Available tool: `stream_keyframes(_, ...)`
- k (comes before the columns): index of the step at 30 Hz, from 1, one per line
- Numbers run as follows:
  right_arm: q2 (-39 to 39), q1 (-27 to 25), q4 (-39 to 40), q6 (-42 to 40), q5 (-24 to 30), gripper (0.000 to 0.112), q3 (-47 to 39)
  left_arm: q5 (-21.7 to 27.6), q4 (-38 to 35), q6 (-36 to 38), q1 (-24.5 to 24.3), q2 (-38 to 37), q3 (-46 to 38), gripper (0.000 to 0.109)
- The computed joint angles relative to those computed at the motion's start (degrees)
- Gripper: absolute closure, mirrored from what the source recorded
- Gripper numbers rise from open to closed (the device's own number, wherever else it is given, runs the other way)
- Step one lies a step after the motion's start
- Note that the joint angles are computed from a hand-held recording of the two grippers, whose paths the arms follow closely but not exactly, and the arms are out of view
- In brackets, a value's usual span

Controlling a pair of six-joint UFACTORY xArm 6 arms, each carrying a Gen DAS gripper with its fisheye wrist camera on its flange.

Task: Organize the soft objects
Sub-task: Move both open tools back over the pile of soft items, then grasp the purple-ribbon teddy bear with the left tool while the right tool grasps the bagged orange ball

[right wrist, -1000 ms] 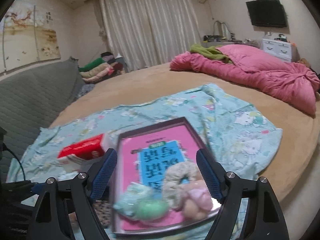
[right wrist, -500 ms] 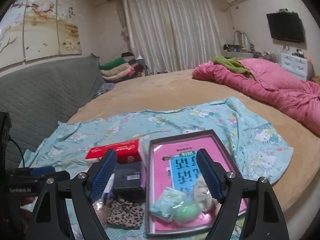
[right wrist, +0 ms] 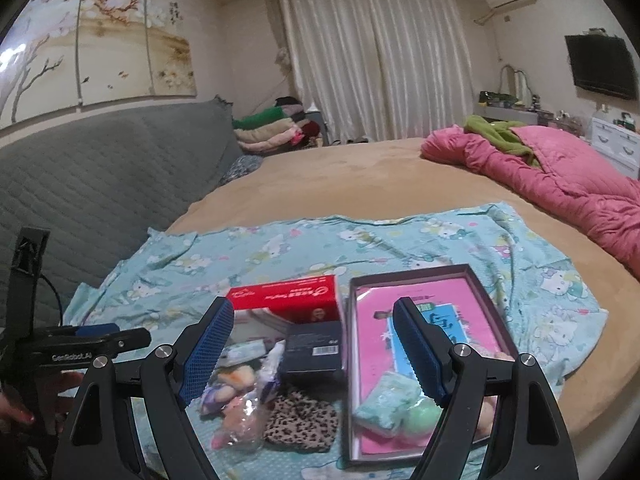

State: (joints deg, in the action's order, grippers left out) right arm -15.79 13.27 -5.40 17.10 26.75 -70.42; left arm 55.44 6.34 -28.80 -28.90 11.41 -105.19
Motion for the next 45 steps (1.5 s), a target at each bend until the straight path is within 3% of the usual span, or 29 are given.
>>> stream_keyframes(13, 1.39, 3.22, -1.44, -1.45, 2.32, 0.03, 0.86, -2.48, -3.42, 1.83, 1.2, -1.54, 6.02, 0.031)
stream_keyframes(20, 2.67, 6.55, 1.2, -6.81, 3.24, 0.03, 3.82, -3.9, -6.3, 3.97, 1.39, -0.24, 8.39, 0.031)
stream_keyframes(33, 6.58, 9.51, 1.2, -11.79, 4.75, 0.03, 5.81, -4.17, -11.82, 9.96, 1.45, 4.52, 7.66, 0.032)
stream_keyframes(45, 10.39, 10.79, -2.95, -13.0, 2.53, 0.03, 5.42, -4.66, -17.15, 15.25, 1.86, 8.15, 5.12, 0.032)
